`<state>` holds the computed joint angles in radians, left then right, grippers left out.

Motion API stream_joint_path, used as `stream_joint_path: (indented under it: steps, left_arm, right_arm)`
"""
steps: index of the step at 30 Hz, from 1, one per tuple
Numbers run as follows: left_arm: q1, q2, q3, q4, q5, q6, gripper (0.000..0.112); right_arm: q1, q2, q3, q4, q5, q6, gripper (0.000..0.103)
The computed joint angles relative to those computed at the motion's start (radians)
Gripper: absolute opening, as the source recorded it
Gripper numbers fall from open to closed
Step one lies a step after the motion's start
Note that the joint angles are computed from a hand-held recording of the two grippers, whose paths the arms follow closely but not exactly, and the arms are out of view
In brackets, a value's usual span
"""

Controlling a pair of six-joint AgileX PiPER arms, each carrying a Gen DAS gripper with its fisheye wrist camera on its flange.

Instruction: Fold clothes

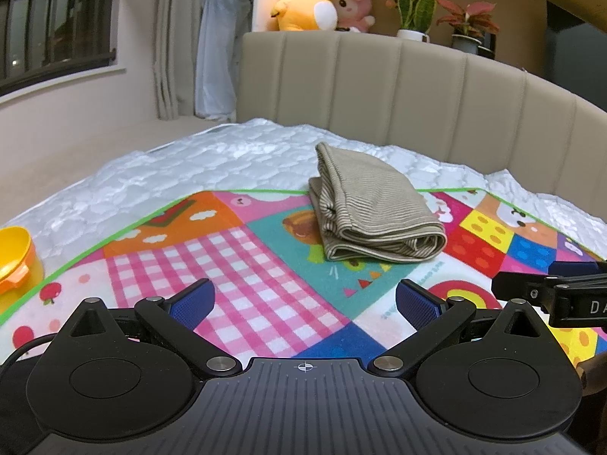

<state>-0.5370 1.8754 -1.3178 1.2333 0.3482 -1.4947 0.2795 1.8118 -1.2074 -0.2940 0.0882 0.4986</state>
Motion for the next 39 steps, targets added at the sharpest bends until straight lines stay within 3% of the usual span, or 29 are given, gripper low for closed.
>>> stream_joint_path:
  steps: [10, 39]
  left_arm:
    - [-0.002, -0.004, 0.008, 0.045, -0.004, -0.044, 0.103]
    - [-0.012, 0.004, -0.007, 0.004, 0.024, 0.01, 0.103]
  right_arm:
    - [-0.001, -0.001, 0.001, -0.009, -0.003, 0.009, 0.103]
    - [0.009, -0.001, -0.001, -0.107, 0.004, 0.111, 0.103]
